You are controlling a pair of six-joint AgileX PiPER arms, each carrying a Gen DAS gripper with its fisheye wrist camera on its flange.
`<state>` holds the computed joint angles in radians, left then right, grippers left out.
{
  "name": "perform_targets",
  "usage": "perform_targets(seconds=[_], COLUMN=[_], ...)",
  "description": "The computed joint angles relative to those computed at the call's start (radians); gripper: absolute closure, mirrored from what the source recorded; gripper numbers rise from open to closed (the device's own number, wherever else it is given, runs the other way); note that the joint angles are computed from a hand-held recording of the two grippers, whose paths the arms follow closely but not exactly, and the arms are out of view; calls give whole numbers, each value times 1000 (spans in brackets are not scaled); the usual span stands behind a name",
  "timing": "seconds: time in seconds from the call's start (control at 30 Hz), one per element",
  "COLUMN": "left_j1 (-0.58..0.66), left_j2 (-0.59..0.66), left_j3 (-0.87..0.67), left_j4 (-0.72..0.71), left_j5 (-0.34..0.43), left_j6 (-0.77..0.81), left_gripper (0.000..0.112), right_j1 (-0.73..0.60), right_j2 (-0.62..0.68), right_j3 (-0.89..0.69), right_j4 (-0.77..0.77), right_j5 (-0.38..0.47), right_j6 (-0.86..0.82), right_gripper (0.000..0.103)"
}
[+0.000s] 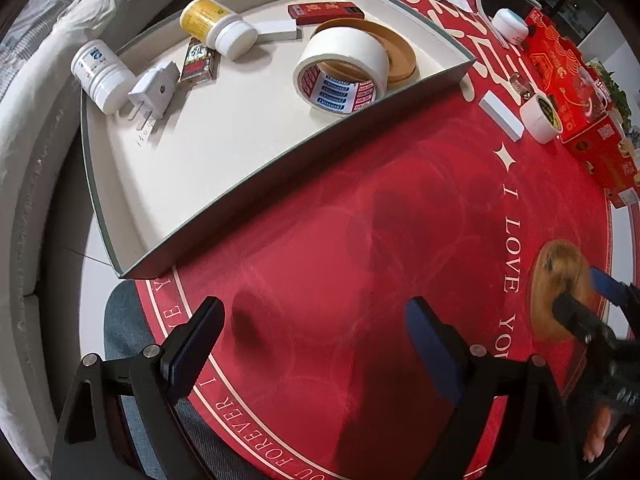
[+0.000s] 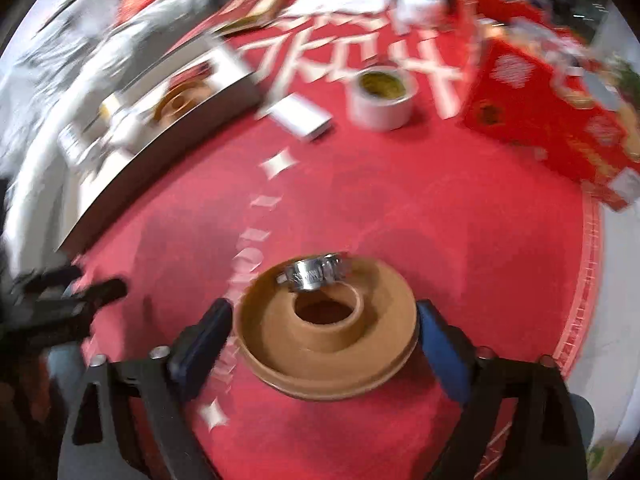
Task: Organize rigid objects
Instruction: 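Move right gripper to metal hose clamp in brown ring holder and grasp it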
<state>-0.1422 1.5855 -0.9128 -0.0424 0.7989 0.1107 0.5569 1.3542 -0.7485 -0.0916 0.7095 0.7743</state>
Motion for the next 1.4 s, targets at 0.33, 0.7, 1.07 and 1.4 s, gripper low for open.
perform_targets(seconds=[0.33,0.7,1.07,1.4], left_j1=[19,44,57,57], left_j2=[7,19,17,23], left_j3=[35,48,53,49], left_j4=[-17,-24,-21,-13], left_j5=[-29,-45,-46,-44], left_j6=[20,41,47,31], left_gripper=[19,19,19,19], right_j1=[94,136,119,100], right_j2=[-39,77,38,17], right_j3=[34,-3,24,34], right_j4=[-162,-136,-107,-74], right_j5=[37,16,-12,-2], right_j6=[191,79,54,-125], right_gripper=[8,43,34,35])
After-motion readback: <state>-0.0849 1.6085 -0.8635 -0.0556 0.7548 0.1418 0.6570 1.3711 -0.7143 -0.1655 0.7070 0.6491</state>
